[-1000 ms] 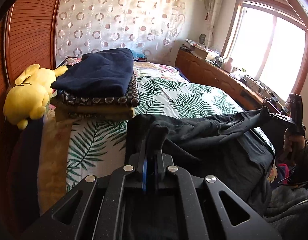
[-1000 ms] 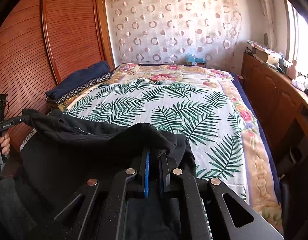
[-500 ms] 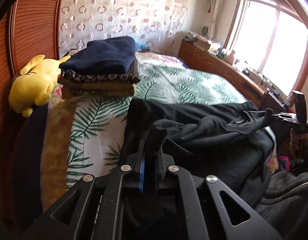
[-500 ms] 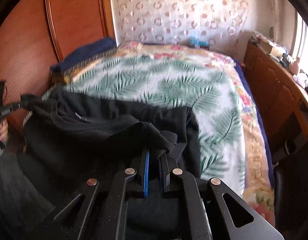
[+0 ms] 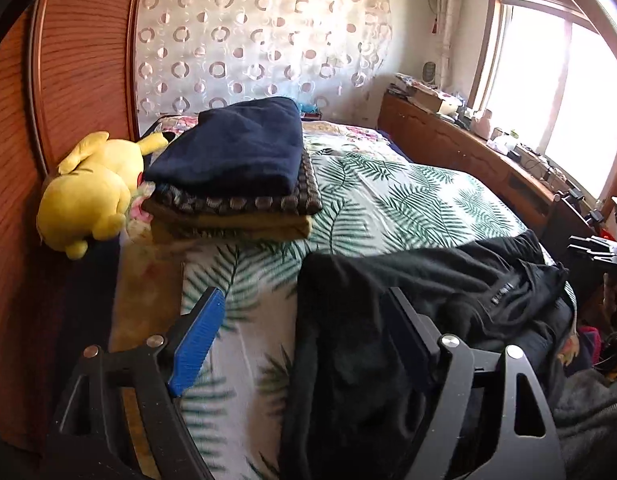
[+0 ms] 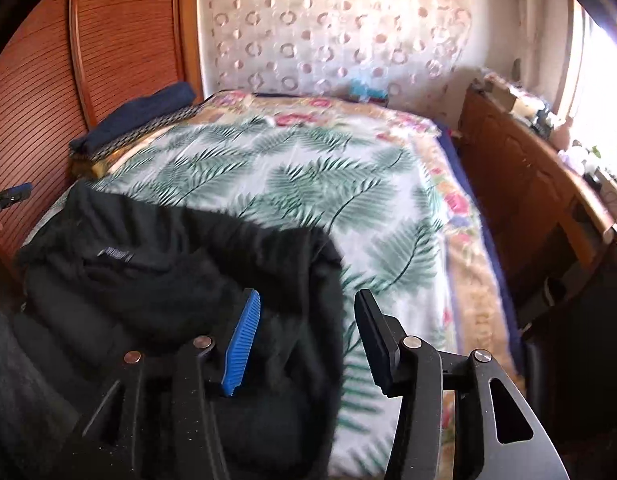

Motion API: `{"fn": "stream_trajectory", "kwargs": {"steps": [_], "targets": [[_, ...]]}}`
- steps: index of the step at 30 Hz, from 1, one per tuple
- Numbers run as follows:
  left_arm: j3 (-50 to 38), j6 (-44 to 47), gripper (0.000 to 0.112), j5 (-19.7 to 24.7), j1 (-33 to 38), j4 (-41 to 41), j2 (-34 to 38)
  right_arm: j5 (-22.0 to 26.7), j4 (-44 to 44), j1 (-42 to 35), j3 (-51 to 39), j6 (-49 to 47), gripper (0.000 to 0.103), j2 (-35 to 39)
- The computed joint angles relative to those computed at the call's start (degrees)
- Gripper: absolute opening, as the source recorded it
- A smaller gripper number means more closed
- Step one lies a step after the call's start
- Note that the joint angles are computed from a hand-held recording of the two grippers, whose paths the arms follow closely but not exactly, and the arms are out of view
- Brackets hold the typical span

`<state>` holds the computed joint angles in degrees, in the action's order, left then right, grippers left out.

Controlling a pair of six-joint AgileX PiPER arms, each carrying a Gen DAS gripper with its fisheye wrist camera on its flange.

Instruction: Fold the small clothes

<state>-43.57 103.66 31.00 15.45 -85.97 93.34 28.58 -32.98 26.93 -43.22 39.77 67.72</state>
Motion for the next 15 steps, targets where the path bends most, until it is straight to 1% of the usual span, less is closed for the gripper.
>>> {"fn": "stream_trajectory", "kwargs": {"steps": [1, 2, 6, 9, 10, 13, 14, 15], "targets": [[-1.36, -0.78, 0.081, -0.59, -0.92, 0.32, 0.94, -0.7, -0.56, -0.45, -0.5, 0.01, 0.058, 0.81], [-2.46, -1.64, 0.081, -1.49, -1.82, 0.79, 1.61, -1.75, -0.85, -1.05, -1.01, -0.03, 0.059, 1.85], [-7.33, -4.62, 0.081, -4.87, -5.68, 2.8, 5.92, -6.92, 1.97, -4.24, -3.38, -3.25, 0.059, 7.62], [-10.86, -8.43, 0.081, -5.61, -7.33, 6.22, 9.56, -10.57, 4.13, -6.24, -4.34, -5.88, 0.06, 12.01], [-11.87, -10.32, 0.081, -6.24, -7.93, 7.82, 10.53, -11.31, 6.31, -6.99, -4.91, -8.13, 0.06, 13.24], [-14.12, -13.77, 0.081, -7.3, -9.44, 11.31, 13.01, -12.98, 16.9, -9.44, -6.13, -18.5, 0.06, 16.04], [-14.7, -14.7, 0.081, -7.65, -9.85, 12.35, 13.84, -13.0, 18.21, -9.94, -6.54, -19.68, 0.06, 16.86], [-15.13, -15.72, 0.081, -7.88, -10.06, 13.39, 14.42, -12.49, 17.37, -10.32, -7.43, -19.13, 0.06, 17.85]]}}
